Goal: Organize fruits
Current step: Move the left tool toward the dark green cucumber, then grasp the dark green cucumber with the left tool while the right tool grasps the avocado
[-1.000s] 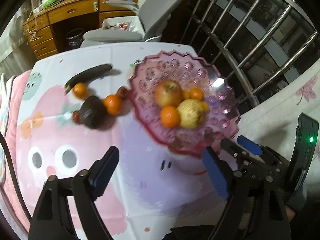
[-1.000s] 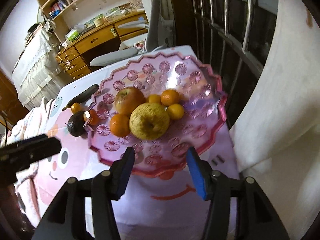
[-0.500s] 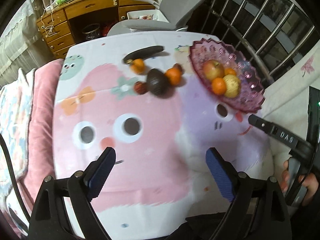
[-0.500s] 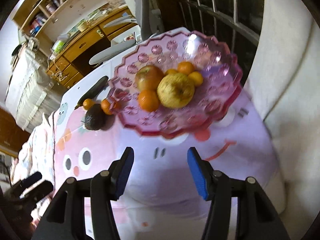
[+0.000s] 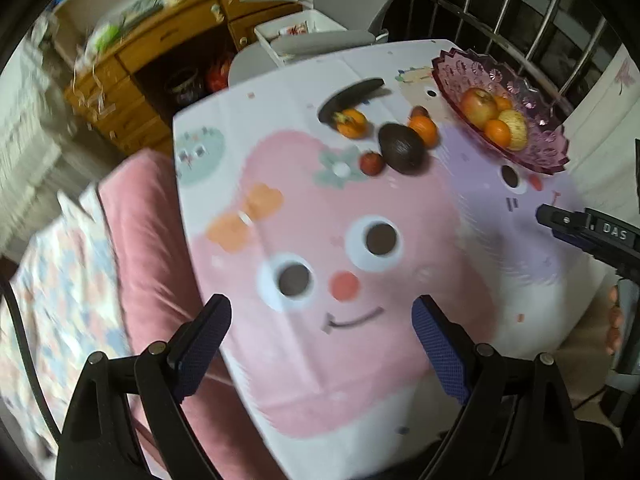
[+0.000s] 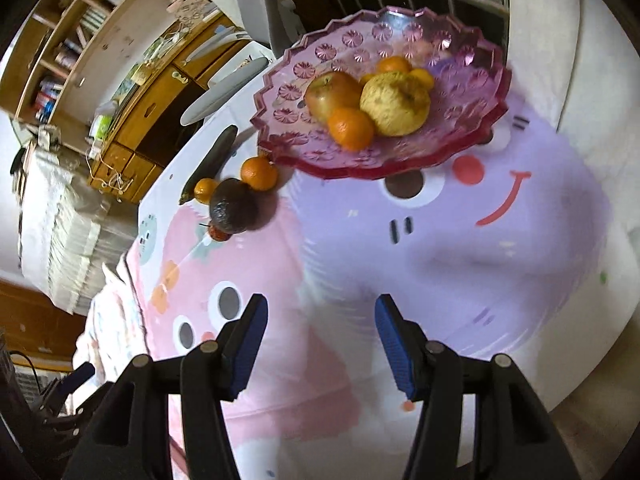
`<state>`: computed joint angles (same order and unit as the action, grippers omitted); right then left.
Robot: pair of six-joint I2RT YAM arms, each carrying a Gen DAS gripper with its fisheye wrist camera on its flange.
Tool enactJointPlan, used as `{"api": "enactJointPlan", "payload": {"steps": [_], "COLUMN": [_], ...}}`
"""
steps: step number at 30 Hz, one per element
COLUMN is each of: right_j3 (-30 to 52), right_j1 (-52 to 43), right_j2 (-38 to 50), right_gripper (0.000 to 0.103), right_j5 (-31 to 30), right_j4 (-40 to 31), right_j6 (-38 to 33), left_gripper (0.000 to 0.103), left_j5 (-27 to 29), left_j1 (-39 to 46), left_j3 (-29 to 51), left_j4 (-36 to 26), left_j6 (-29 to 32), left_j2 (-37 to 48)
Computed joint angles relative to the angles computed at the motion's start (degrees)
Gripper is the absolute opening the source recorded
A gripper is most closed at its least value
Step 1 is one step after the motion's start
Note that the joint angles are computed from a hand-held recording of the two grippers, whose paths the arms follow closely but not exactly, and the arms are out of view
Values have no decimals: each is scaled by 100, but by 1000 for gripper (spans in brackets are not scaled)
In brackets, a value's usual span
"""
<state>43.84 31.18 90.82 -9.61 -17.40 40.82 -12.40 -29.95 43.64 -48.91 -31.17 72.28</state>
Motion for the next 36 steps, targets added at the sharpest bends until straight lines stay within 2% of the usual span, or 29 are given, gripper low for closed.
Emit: {"api": "enactJointPlan", "payload": {"steps": [4,7,16,20,30,36], "right_j3": [281,550,1752,2268,3281,3524], "right_j1": [156,257,370,380,464,486], "right_j2": [345,676,1921,2457,3451,3753], "right_gripper": [56,57,57,57,57,57], "right_j5": [-47,-82,-306,-446,-534,-425], "right_j4": [67,170,222,202,230,393], "right_j6": [296,442,199,-144,-884,-1050], "left_gripper": [91,92,96,96,96,96], "left_j5": [-245,-389,-517,-247,809,1186], "left_j1": [576,859,1603,1838,2180,2230], "left_j3": [495,926,2599,3447,5435,6255], "left_j4": [157,344,826,986,818,657], "left_j6": [1112,1656,2616,2815,2590,2443], "left_j2": [467,940,2880,3845,5995,6900]}}
